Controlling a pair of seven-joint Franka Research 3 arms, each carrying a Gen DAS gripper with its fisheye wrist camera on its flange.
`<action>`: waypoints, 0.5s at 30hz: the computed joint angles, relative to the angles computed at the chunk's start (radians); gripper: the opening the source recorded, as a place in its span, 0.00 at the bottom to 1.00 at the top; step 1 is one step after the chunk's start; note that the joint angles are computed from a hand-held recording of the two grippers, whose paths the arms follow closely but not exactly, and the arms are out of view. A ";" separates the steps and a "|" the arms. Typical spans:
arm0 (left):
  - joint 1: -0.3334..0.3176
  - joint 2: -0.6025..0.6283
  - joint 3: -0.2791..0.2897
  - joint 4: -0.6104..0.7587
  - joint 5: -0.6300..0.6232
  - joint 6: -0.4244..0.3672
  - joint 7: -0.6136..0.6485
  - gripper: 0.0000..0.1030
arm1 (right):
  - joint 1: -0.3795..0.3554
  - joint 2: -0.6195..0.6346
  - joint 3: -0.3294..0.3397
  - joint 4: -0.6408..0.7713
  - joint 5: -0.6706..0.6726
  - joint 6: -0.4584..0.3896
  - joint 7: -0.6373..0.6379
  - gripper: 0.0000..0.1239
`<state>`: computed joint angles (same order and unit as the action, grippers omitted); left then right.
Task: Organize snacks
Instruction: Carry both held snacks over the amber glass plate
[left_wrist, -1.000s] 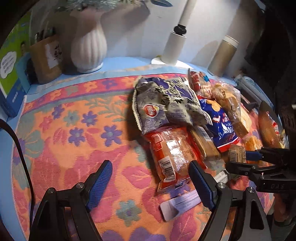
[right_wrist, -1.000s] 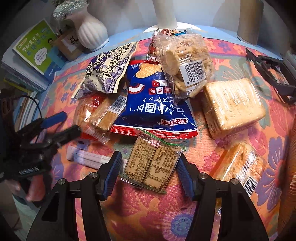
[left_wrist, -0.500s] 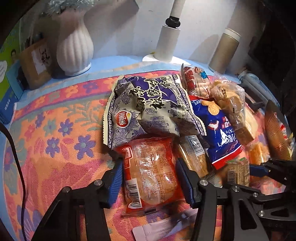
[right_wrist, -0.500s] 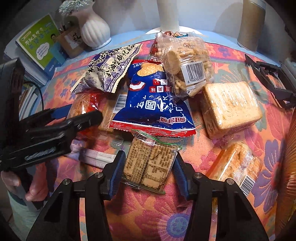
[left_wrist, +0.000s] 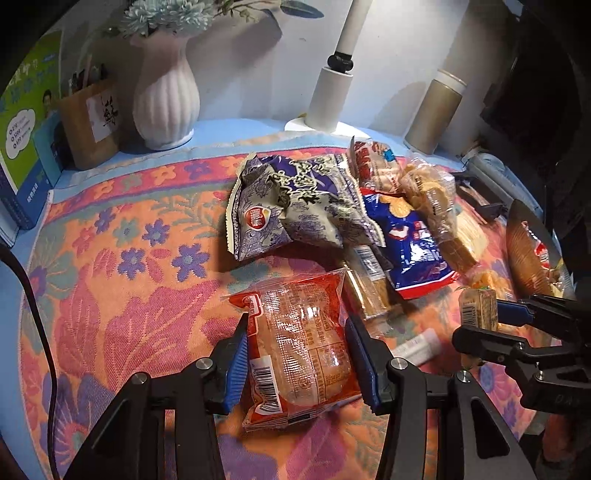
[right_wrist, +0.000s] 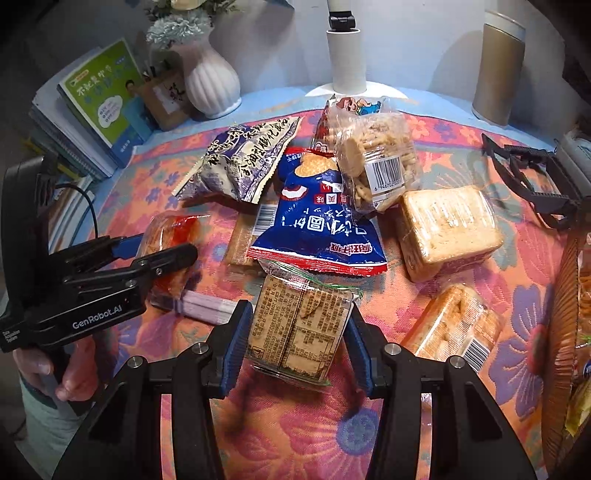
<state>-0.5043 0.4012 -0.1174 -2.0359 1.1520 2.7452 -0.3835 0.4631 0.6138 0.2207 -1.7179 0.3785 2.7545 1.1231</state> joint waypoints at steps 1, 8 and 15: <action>-0.004 -0.007 -0.001 -0.002 0.004 -0.005 -0.003 0.47 | -0.006 -0.009 0.007 -0.011 0.008 0.006 -0.006 0.38; -0.024 -0.034 -0.027 0.040 0.023 -0.059 0.033 0.47 | -0.050 -0.090 0.041 -0.105 0.077 0.071 -0.066 0.38; -0.043 0.013 -0.039 0.162 0.001 -0.062 0.146 0.47 | -0.106 -0.165 0.060 -0.182 0.165 0.128 -0.124 0.38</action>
